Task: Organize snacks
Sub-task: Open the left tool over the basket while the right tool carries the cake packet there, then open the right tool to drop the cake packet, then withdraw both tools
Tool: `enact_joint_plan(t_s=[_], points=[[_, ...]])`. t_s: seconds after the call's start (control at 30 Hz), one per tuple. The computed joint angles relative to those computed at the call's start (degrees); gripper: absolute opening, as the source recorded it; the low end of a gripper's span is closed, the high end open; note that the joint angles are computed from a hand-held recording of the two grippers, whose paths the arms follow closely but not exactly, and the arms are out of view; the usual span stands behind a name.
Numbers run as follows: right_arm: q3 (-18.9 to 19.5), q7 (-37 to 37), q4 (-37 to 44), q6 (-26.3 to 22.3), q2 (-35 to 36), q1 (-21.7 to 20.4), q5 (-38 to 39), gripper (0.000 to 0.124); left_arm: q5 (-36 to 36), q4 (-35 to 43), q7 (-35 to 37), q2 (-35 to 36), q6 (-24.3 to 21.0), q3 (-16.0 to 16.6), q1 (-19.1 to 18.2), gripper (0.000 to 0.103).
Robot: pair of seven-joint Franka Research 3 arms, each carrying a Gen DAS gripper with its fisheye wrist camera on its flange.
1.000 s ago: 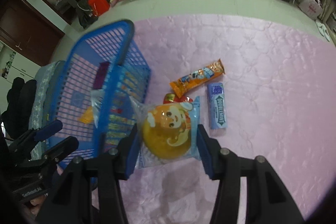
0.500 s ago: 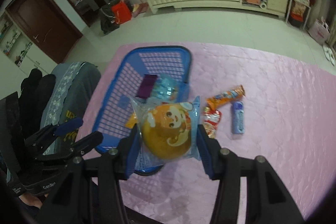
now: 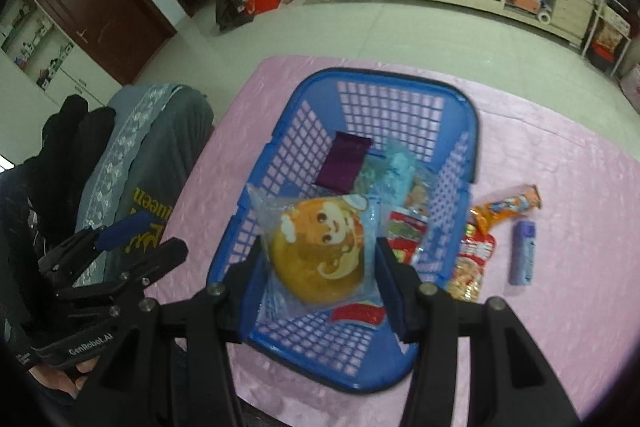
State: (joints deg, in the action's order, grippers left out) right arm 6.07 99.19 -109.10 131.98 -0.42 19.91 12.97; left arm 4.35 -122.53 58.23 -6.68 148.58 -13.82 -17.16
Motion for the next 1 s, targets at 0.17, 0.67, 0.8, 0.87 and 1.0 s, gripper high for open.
enact_joint_plan(t_s=[0.17, 0.67, 0.8, 0.87, 1.0], points=[[0.2, 1.3, 5.2, -1.6, 5.4, 0.8, -0.8, 0.056, -2.7, -0.6, 2.5, 1.3, 1.6, 1.1, 0.6, 0.069], [-1.1, 6.1, 13.7, -5.9, 14.4, 3.8, -8.3, 0.069, -7.8, -0.9, 7.7, 3.3, 3.6, 1.1, 1.8, 0.069], [-1.3, 5.8, 10.9, -3.0, 11.5, 3.8, -9.9, 0.082, -6.9, -1.6, 7.0, 2.1, 2.9, 0.8, 1.6, 0.069], [-1.2, 5.4, 9.8, -2.4, 10.3, 3.5, -10.0, 0.082, -5.6, -1.7, 6.0, 1.5, 2.5, 0.6, 1.4, 0.069], [-1.0, 4.2, 4.9, -1.2, 4.9, 2.1, -8.0, 0.082, -5.0, -1.9, 4.8, -0.3, 1.9, 0.2, 0.5, 0.069]])
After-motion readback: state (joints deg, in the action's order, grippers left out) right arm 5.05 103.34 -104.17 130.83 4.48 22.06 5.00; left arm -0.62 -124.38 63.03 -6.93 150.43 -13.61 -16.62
